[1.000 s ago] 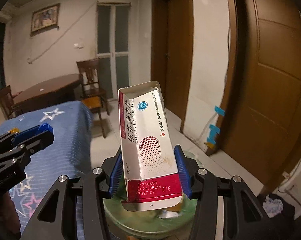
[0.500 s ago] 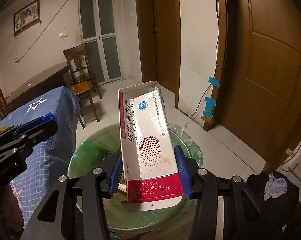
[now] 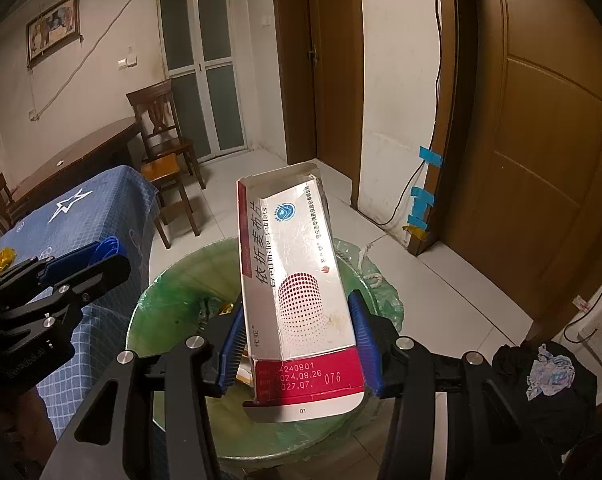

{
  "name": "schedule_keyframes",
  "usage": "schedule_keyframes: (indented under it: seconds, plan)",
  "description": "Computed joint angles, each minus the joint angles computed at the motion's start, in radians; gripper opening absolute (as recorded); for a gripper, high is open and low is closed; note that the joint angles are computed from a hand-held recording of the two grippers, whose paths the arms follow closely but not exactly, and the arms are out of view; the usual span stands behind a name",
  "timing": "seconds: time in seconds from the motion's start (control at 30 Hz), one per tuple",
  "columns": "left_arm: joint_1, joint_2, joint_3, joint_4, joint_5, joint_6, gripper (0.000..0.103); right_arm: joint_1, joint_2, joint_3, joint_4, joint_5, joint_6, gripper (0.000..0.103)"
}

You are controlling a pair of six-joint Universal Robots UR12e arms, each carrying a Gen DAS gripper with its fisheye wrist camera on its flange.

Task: Collect trash
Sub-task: 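Lift the bottle cap and medicine box and carry both over the green bin, then open both grippers to drop the cap and medicine box into the bin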

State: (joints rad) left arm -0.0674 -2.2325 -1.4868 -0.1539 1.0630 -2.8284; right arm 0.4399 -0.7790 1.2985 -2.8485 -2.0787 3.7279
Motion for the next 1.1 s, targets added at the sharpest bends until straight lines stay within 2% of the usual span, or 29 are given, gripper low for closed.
schedule_keyframes:
  seconds: [0.83, 0.87, 0.9, 0.97, 1.1]
  plan:
    - [-0.012, -0.01, 0.012, -0.019, 0.024, -0.001, 0.038, 0.001, 0.022, -0.026, 0.01, 0.024, 0.003, 0.051]
    - [-0.011, -0.009, 0.012, -0.024, 0.022, 0.002, 0.043, 0.001, 0.023, -0.028, 0.011, 0.026, 0.002, 0.051]
    - [-0.011, -0.01, 0.013, -0.028, 0.024, 0.002, 0.055, 0.0, 0.024, -0.029, 0.009, 0.027, 0.004, 0.053]
    - [-0.012, -0.01, 0.009, -0.007, 0.035, -0.004, 0.067, 0.001, 0.023, -0.025, 0.0, 0.02, 0.013, 0.063]
    - [-0.011, -0.011, 0.009, -0.01, 0.049, -0.012, 0.068, 0.002, 0.02, -0.011, -0.017, 0.013, 0.036, 0.066]
